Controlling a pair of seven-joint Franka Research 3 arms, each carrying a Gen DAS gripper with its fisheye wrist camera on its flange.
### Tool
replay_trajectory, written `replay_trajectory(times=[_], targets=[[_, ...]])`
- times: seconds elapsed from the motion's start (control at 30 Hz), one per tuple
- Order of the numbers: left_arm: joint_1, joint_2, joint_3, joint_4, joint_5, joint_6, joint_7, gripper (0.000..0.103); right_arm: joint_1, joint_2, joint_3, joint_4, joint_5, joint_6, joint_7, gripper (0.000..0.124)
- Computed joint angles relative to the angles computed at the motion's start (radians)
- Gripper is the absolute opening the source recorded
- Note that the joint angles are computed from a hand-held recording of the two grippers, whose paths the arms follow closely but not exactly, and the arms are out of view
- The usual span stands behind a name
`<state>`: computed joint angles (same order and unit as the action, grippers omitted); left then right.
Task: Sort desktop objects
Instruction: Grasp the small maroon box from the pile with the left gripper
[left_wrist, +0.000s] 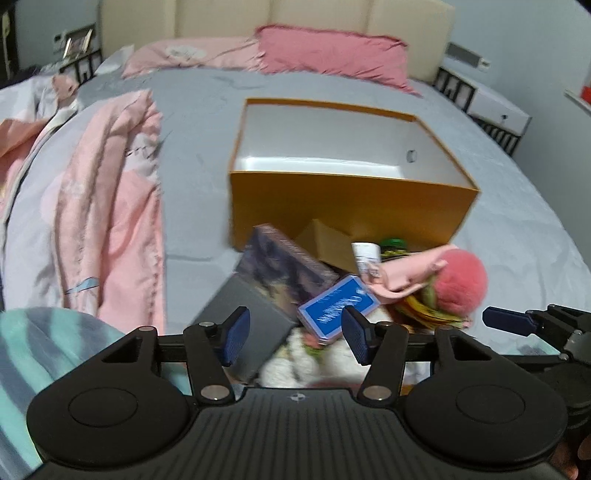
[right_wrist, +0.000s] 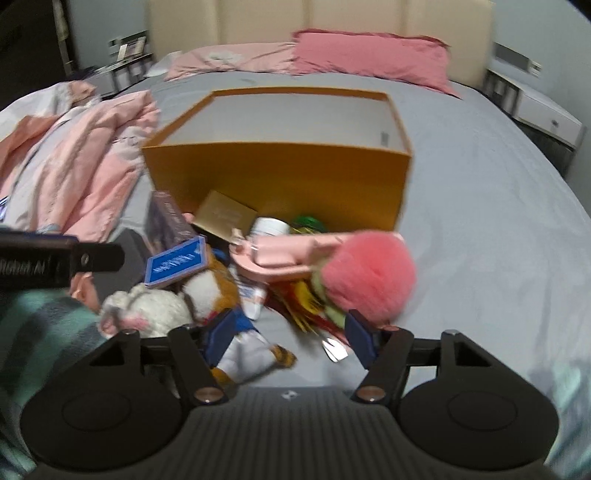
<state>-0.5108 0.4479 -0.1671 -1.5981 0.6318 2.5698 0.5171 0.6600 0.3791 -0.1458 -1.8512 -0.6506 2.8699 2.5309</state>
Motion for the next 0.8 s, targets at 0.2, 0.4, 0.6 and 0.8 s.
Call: replay_trajectory(times=[0.2, 0.4, 0.6, 0.8], targets=[[0.031, 0.032, -0.004, 0.063, -0.052, -0.057, 0.058, 0.065, -0.11, 0.093, 0.132, 0.128, 0.232, 0.02, -0.318, 0.056], [0.074, 0.103, -0.024, 0.157, -0.171, -0.07, 0.146, 0.065, -0.234, 0.244, 0.305, 0.346, 0.488, -0.072, -0.624, 0.047], [0.08, 0.18, -0.018, 0.253, -0.243, -0.109, 0.2, 0.065, -0.229, 0.415, 0.328, 0.611, 0.604, -0.204, -0.775, 0.045], [0.093, 0.219, -0.024, 0.289, -0.309, -0.111, 0.233, 0.065, -0.203, 0.522, 0.301, 0.783, 0.702, -0.325, -0.845, 0.042]])
